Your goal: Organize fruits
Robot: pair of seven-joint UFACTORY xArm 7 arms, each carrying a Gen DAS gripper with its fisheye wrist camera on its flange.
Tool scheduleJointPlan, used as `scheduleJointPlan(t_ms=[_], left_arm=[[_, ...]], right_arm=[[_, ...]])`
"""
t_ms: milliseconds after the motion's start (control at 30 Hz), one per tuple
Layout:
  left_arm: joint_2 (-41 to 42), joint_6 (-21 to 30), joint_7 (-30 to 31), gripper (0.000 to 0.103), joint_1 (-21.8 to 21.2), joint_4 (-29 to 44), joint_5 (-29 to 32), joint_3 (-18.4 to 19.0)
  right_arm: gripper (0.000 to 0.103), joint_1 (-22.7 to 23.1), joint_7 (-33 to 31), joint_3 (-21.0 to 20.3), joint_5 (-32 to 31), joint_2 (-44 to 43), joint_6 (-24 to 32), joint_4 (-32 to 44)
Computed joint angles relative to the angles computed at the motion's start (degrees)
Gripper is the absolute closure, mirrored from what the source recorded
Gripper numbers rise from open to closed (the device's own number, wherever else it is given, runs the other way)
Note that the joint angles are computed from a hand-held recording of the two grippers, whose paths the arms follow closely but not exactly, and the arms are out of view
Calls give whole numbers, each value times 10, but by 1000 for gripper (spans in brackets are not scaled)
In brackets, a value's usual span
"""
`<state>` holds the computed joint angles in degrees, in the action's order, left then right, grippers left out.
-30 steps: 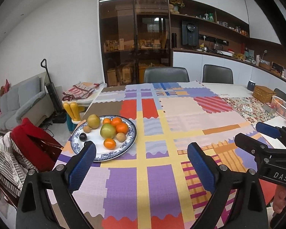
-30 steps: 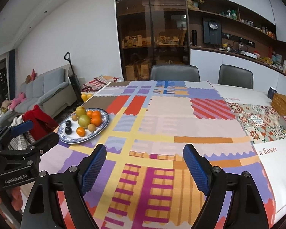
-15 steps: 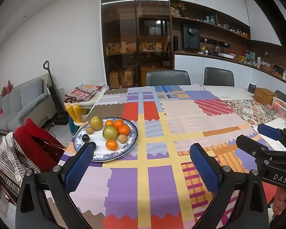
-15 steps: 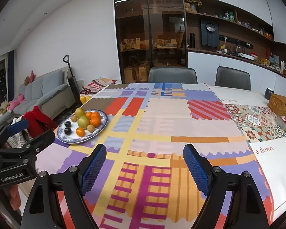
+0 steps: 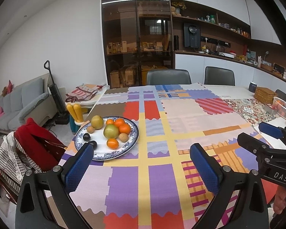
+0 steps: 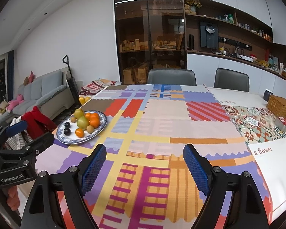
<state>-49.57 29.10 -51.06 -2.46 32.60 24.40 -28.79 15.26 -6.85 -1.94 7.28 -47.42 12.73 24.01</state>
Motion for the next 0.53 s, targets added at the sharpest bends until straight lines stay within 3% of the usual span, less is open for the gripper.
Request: scheduleJointPlan(t_ms=[533], left_arm=[[-7,-2,-6,0,6,0,4,-7]], right_arm=[[20,1,-1,-3,1,-3,7,0]])
